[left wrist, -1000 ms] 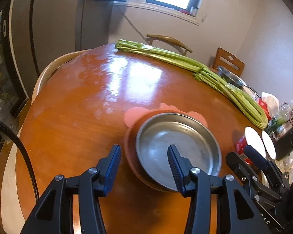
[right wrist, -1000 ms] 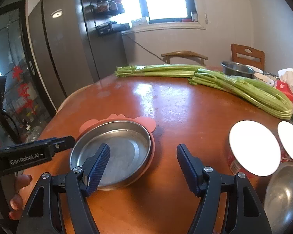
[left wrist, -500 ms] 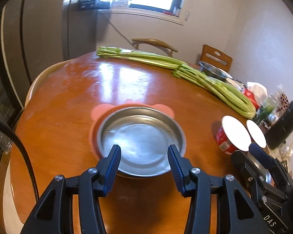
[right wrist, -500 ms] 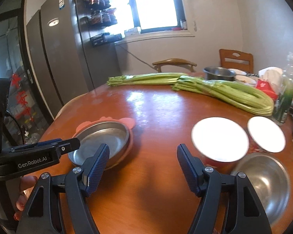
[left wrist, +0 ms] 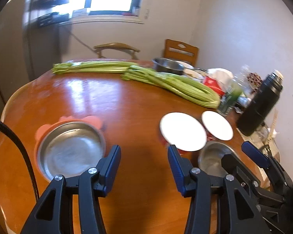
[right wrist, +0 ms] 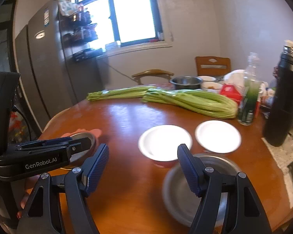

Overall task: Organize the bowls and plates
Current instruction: 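Move the left gripper to the rim of the large steel bowl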

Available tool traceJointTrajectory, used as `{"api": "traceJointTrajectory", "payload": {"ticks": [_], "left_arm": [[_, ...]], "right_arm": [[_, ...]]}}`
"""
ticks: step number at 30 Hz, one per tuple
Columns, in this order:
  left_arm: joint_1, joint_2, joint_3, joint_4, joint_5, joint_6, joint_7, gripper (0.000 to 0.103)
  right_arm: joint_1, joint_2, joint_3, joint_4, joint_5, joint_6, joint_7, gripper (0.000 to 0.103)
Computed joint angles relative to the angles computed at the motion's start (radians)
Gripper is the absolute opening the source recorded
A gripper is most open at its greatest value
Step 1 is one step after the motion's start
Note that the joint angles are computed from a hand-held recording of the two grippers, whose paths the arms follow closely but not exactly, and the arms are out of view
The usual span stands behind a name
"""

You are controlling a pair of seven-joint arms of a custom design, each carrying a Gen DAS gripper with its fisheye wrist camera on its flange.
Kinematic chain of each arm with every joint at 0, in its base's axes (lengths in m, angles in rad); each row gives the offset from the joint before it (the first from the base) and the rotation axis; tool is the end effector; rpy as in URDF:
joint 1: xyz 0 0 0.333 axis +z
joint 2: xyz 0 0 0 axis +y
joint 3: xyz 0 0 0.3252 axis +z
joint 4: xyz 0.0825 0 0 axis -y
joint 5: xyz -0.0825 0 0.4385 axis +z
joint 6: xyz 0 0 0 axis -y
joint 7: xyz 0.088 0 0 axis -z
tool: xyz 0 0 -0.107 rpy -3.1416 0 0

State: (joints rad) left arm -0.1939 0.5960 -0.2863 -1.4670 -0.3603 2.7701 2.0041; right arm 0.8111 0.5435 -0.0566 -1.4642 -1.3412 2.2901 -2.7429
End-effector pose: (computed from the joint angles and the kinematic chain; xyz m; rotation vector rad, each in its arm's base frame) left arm 0.7468 -0.3150 0.4068 -1.3682 2.3500 -1.1074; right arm 0.5870 0.5331 0.3966 -1.2112 1.7709 -0.9877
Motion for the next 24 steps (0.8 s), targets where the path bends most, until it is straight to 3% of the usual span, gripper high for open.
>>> {"api": "traceJointTrajectory", "payload": {"ticks": [10,14,24], "left_arm": [[-0.053,0.047,-0.019,0.068,0.026,-0.059,0.032,0.05],[-0.069,0.078,-0.02,0.102,0.036,-0.119,0.041,0.05],[-0.121,0.122,-0.002,0.13,0.079,-0.169,0.03,0.05]], "right_arm": [[-0.042,-0.141,0.052,-0.208,0.012,-0.109,0.093,0.074],[-0.072,-0.173,0.079,-0.268,0.04,-0.141,0.104,0.074],[-0.138,-0.209,0.116,-0.376,0.084,-0.083,0.15,0.074]]}}
